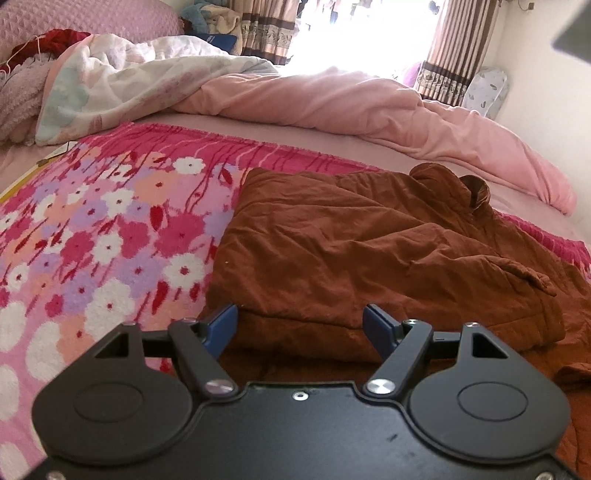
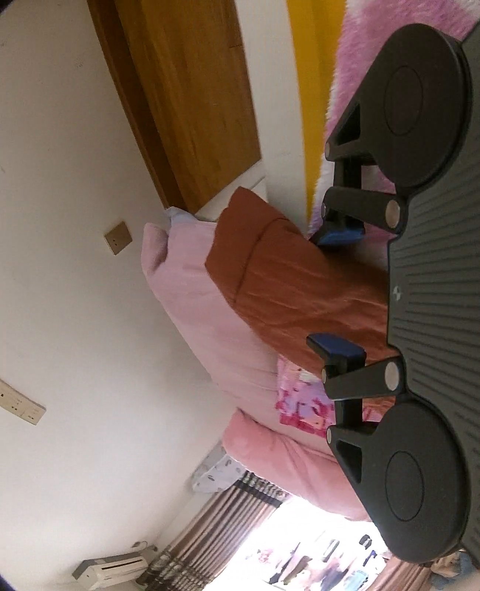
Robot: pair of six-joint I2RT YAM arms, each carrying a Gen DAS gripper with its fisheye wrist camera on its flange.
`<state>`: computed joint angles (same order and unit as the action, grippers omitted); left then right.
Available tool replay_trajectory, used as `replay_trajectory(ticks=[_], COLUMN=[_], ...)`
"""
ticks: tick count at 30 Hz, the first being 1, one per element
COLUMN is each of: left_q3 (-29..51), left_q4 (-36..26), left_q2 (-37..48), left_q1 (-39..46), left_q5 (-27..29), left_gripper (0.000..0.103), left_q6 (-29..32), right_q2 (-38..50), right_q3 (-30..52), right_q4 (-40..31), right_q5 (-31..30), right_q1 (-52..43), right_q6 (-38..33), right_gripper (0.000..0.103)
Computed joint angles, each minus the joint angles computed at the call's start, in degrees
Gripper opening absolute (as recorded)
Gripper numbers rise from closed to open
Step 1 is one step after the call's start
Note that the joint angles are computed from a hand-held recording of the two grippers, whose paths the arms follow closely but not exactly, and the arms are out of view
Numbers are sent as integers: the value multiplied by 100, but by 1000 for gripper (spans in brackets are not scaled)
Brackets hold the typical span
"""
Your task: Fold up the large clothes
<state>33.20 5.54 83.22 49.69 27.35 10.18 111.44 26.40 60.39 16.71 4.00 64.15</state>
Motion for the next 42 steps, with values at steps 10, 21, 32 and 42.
replay_trajectory(ticks=[10, 21, 32, 42], left_q3=[-9, 79, -18, 610], left_q4=[-71, -326, -819, -62], left_q2=[-70, -66, -508, 767], left_q1=[218, 626, 419, -1290], left_q5=[350, 1083, 1901, 2132], left_gripper=[76, 76, 76, 75], left_q6=[31, 102, -61, -2070], right_q2=[-549, -2254, 488, -162], right_q3=[66, 536, 3999, 2415], right_q4=[-713, -824, -1719, -1603], right_q5=[569, 1669, -140, -160], right_q1=[238, 2655, 5036, 4791], right_q6=[-564, -2586, -3607, -2278], right_gripper=[10, 8, 60, 60])
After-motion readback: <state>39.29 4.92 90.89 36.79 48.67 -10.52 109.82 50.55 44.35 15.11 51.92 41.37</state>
